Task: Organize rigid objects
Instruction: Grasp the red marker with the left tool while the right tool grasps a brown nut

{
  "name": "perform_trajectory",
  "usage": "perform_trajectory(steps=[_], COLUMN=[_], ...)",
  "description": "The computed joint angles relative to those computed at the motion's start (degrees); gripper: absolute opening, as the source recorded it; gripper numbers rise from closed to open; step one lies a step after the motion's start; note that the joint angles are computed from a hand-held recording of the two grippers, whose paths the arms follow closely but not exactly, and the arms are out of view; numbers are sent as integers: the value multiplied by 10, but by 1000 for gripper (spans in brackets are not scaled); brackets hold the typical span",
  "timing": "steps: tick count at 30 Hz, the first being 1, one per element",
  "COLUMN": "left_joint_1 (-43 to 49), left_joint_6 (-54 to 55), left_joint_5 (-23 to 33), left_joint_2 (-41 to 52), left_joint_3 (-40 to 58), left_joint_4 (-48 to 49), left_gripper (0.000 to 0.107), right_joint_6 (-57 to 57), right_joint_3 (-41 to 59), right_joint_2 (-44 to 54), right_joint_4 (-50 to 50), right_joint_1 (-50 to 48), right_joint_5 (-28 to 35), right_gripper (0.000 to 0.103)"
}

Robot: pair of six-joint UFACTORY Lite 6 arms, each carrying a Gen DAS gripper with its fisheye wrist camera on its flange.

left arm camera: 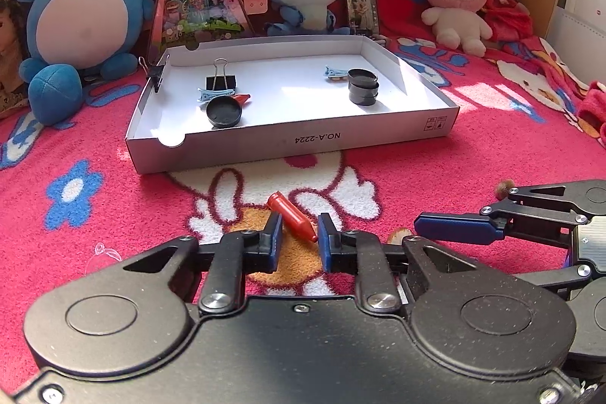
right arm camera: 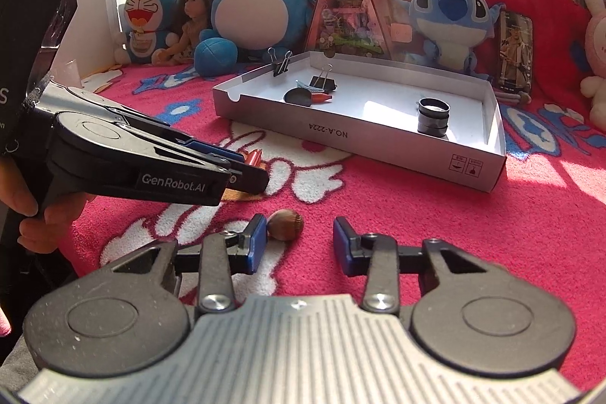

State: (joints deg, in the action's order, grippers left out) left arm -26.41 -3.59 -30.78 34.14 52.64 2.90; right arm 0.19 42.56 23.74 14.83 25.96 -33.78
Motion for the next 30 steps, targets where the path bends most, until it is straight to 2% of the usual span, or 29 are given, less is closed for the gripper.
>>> perform_trajectory(steps=[2,8,16,19,23,25,26,29,30], left_joint_1=[0,-4,-1,5,4,2,1,-5,-6], left_joint_6=[0,14,46,25,-13,-23,-25,-12,-10], left_joint_5=[0,-3,0,10,22,27,28,32,37], left_joint_2=[-2,-11,-8,0,20,30,31,28,26], left_joint_3=[0,-7,-9,7,36,48,50,51,52], left_joint_4=[-2,-19,-57,-47,-31,-30,-29,-42,-42], left_gripper=[14,15,16,21,21,17,11,10,10], right_joint_6=[2,-23,-23,-17,-28,-57,-72,-89,-94], right_joint_3=[-2,-5,-5,-5,-2,-1,-2,-6,-5], right_joint_2=[-1,-4,-4,-2,6,14,18,22,21], right_joint_4=[2,38,53,50,63,91,109,132,139], right_joint_1=[2,12,4,0,6,17,25,35,36], right_joint_5=[-6,-21,-20,-19,-17,-24,-35,-50,-48], right_gripper=[28,23,23,23,24,30,32,34,23])
